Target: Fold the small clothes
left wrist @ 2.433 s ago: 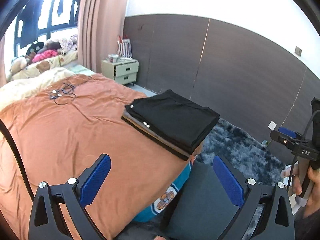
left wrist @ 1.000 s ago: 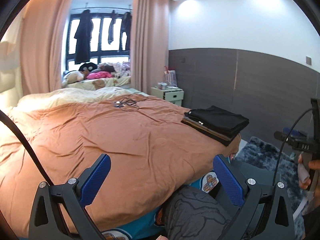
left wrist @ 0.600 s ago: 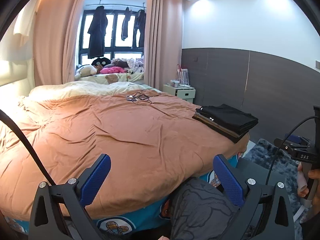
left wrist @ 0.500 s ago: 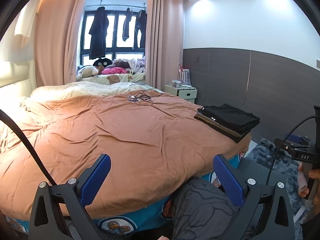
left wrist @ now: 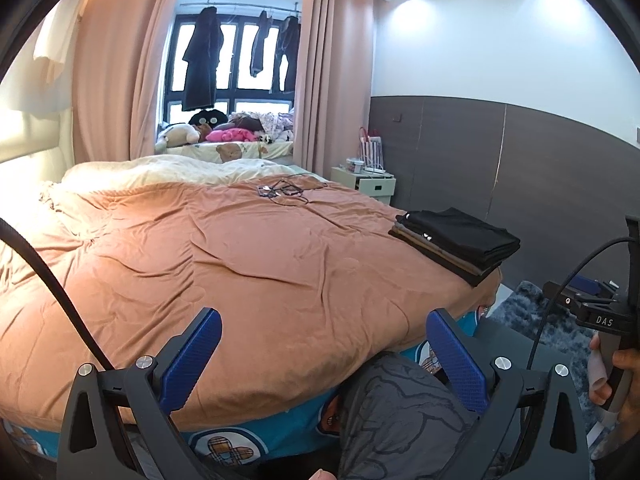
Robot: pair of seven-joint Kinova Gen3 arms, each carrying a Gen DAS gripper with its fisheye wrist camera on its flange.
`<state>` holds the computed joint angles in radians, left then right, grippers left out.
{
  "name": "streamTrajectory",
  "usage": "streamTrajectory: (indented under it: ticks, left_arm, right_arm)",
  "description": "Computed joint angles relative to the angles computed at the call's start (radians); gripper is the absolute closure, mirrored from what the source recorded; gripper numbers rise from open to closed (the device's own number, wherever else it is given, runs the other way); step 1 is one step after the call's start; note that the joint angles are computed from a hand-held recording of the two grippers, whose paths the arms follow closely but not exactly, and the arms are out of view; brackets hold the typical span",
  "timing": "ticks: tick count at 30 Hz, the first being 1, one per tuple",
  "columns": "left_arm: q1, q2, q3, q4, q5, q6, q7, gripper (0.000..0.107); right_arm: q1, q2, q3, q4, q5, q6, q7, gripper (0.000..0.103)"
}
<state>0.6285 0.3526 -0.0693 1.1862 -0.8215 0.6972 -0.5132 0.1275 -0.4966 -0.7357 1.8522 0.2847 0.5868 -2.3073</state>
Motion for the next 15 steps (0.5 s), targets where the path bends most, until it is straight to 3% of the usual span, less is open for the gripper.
streamTrajectory:
  ticks: [15]
  left_arm:
    - [-0.007, -0.008, 0.004, 0.015, -0.008, 0.0, 0.019, 0.005]
  right_arm:
    - [0.021, -0.001, -0.034, -0.014, -0.005, 0.013, -0.016, 0.0]
